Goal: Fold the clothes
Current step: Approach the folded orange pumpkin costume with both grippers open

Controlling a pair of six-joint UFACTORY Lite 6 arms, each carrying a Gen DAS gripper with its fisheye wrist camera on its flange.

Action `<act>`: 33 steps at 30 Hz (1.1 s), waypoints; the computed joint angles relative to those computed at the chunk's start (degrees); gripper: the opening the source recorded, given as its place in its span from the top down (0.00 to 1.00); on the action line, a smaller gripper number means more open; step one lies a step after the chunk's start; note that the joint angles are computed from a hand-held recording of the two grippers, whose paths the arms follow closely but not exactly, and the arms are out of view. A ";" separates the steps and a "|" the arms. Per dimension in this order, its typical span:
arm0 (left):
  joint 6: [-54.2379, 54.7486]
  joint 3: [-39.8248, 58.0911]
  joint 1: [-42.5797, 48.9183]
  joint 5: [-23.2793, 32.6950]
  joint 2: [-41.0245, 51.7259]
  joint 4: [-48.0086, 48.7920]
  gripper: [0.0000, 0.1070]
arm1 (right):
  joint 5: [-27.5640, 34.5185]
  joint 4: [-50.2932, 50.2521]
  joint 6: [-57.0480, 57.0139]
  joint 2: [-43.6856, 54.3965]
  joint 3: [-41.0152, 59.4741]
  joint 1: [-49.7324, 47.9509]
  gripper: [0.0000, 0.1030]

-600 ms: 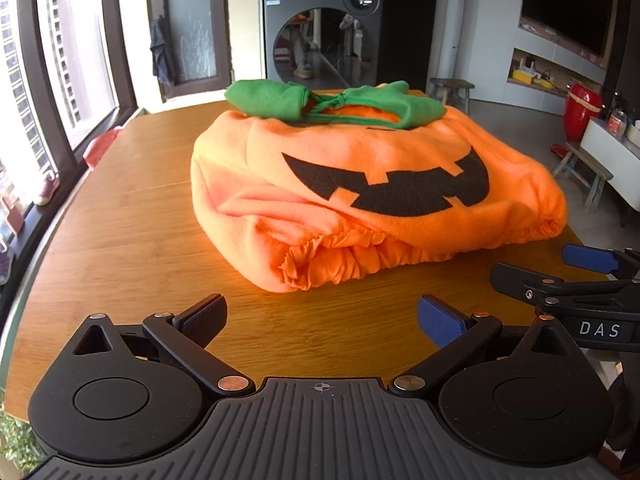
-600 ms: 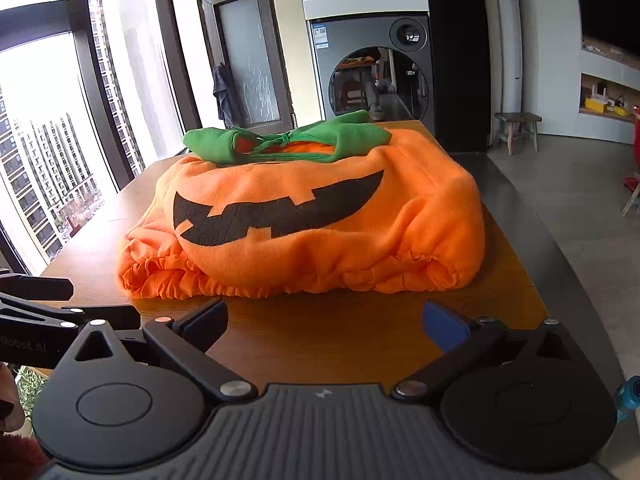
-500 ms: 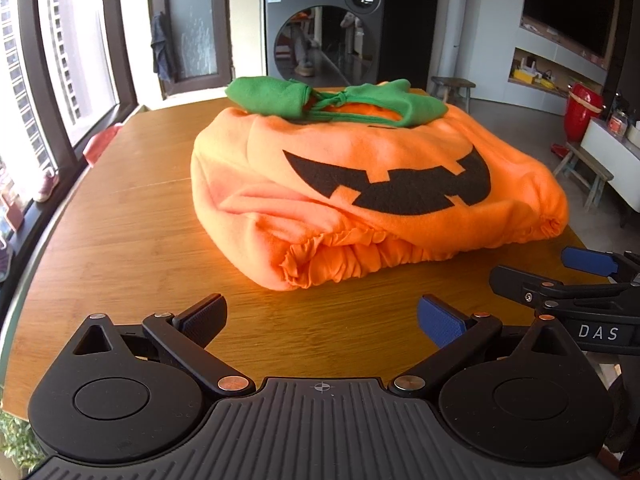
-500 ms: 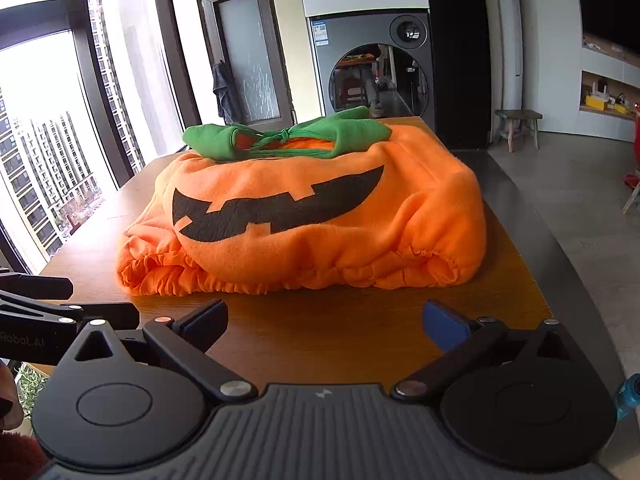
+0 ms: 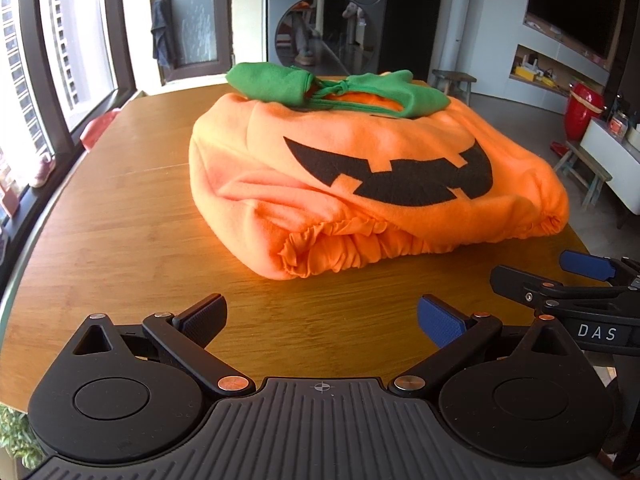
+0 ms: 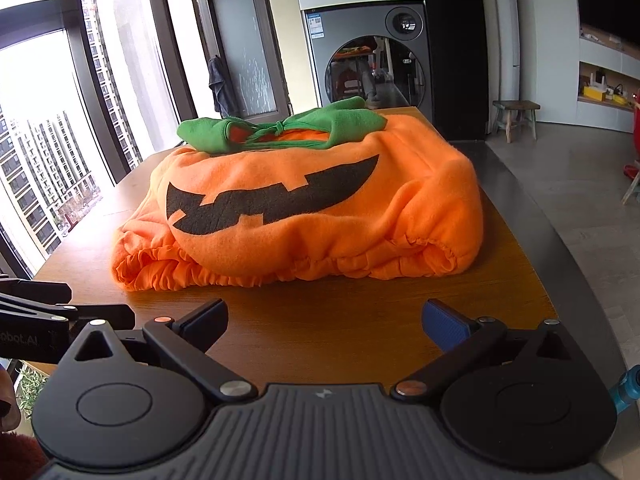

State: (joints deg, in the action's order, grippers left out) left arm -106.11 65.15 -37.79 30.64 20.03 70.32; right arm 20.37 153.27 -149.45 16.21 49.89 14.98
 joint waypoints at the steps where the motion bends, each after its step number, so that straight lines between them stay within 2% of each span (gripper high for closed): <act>1: 0.15 0.03 0.05 -0.13 0.06 -0.28 0.04 | -0.03 0.05 -0.05 0.07 0.05 0.03 0.00; 33: 4.39 0.90 1.15 -2.23 0.68 -5.62 0.04 | -0.62 -2.72 2.74 1.22 0.61 -0.42 0.00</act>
State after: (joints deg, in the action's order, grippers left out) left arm -101.72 66.05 -36.64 28.41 20.71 64.70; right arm 19.75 150.55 -146.71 17.43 50.49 14.55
